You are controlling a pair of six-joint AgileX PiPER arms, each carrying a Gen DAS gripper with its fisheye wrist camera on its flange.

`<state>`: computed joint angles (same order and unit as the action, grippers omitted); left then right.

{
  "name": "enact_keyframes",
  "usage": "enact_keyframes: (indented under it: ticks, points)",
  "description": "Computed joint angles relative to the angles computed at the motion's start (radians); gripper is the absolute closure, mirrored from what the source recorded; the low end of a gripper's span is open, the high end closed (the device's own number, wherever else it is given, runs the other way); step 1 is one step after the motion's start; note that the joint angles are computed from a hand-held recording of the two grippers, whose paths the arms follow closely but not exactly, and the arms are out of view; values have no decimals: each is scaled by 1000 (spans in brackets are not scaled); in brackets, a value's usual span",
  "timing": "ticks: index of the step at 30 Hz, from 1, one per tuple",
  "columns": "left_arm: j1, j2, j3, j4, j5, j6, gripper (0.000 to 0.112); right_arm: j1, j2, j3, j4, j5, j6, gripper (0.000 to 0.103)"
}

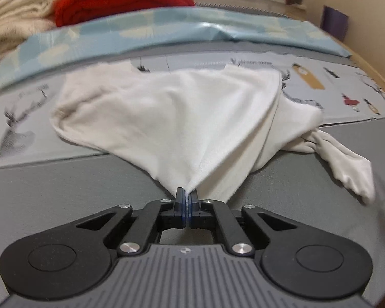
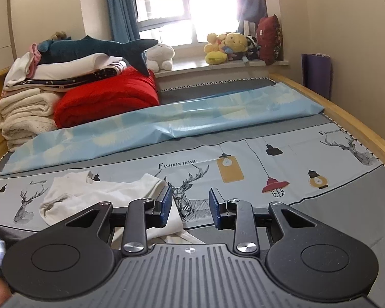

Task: Fold small clothes
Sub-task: 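Lift the shirt with the left tool while the right tool grasps another edge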

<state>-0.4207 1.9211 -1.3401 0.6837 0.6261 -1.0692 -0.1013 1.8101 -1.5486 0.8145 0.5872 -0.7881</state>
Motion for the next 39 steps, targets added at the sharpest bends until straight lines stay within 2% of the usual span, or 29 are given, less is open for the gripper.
enact_keyframes:
  ticks: [4, 6, 9, 11, 13, 15, 17, 18, 19, 20, 21, 23, 27, 29, 36, 38, 39]
  points:
    - [40, -262, 206, -58, 9, 150, 111, 29, 7, -14, -86, -14, 96, 70]
    - [80, -399, 293, -118, 46, 261, 111, 41, 3, -10, -113, -17, 126, 69]
    - [199, -576, 391, -265, 110, 473, 111, 61, -7, 2, -142, -21, 153, 61]
    - [288, -658, 454, -309, 153, 615, 111, 83, -16, 16, -184, -37, 183, 61]
    - [395, -691, 507, -350, 193, 749, 111, 110, -26, 32, -233, -54, 212, 60]
    - [558, -650, 494, -512, 269, 933, 111, 146, -38, 55, -315, -83, 274, 57]
    - [679, -638, 488, -680, 284, 1094, 108, 183, -37, 66, -403, -101, 343, 55]
    - [718, -648, 484, -743, 276, 1154, 103, 199, -29, 61, -439, -97, 374, 55]
    - [758, -660, 479, -805, 271, 1214, 91, 214, -20, 53, -467, -85, 401, 55]
    - [801, -671, 475, -868, 267, 1270, 83, 227, -4, 40, -480, -60, 423, 55]
    - [829, -681, 482, -906, 259, 1292, 73, 236, 10, 27, -478, -33, 431, 55]
    - [861, -661, 470, -915, 267, 1275, 72, 259, 55, -13, -477, 39, 458, 55]
    - [842, -577, 457, -799, 261, 1148, 72, 317, 154, -96, -528, 150, 524, 55]
    - [855, -546, 454, -784, 266, 1137, 72, 352, 203, -131, -586, 186, 567, 55]
    - [854, -451, 452, -795, 208, 1142, 72, 435, 374, -257, -724, 282, 644, 55]
    - [825, -433, 454, -768, 197, 1112, 73, 441, 404, -266, -737, 309, 647, 61]
    - [808, -421, 458, -763, 190, 1111, 78, 444, 406, -255, -740, 305, 641, 76]
